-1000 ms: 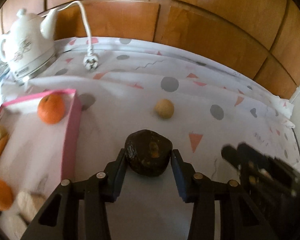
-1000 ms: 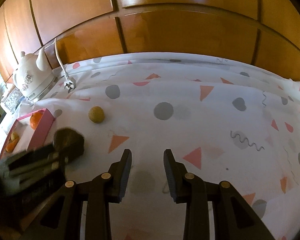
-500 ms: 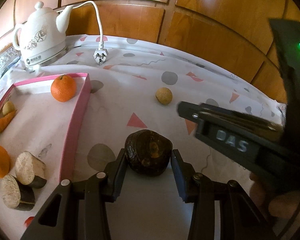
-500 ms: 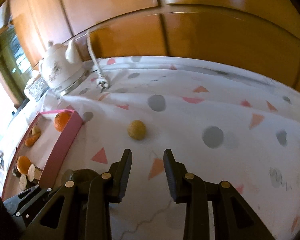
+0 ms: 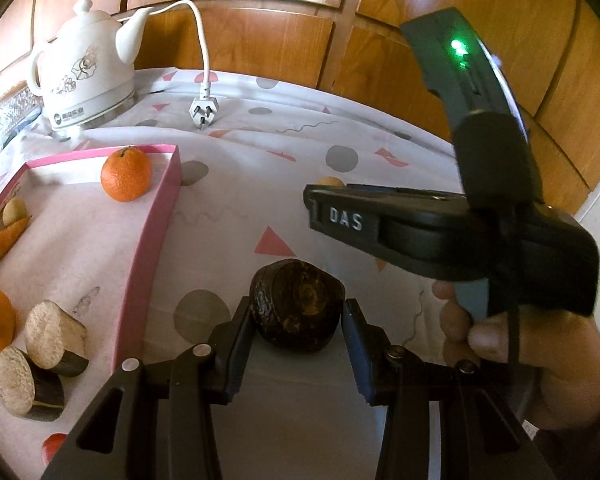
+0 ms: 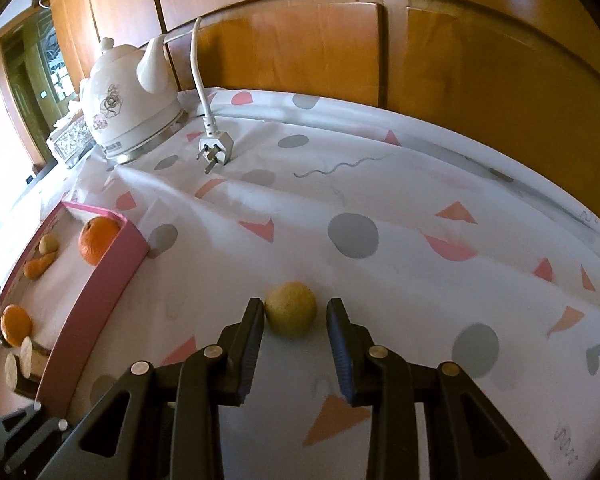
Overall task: Organize fruits
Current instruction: 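Grasp the small yellow potato with the right gripper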
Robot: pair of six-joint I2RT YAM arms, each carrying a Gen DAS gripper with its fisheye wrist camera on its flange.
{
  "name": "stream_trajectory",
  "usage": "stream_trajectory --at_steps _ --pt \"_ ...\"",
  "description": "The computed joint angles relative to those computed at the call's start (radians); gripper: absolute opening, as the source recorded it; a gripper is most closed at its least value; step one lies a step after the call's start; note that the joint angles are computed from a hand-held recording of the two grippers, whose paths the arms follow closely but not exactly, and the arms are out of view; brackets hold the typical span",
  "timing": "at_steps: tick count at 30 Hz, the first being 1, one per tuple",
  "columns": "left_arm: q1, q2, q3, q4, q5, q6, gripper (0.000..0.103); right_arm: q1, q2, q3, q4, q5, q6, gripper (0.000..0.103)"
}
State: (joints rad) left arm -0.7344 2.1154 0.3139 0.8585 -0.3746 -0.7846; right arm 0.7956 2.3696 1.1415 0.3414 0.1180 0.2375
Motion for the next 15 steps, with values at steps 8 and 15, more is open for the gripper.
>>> stream_trajectory --at_steps 8,15 --pt "-0.006 0.004 0.0 0.004 -0.006 0.001 0.044 0.007 -0.018 -0.024 -0.012 0.052 0.005 0.025" --pt "-0.007 0.003 0.002 -0.002 -0.005 0.009 0.044 0.013 -0.083 -0.157 0.029 0.101 0.06 0.025"
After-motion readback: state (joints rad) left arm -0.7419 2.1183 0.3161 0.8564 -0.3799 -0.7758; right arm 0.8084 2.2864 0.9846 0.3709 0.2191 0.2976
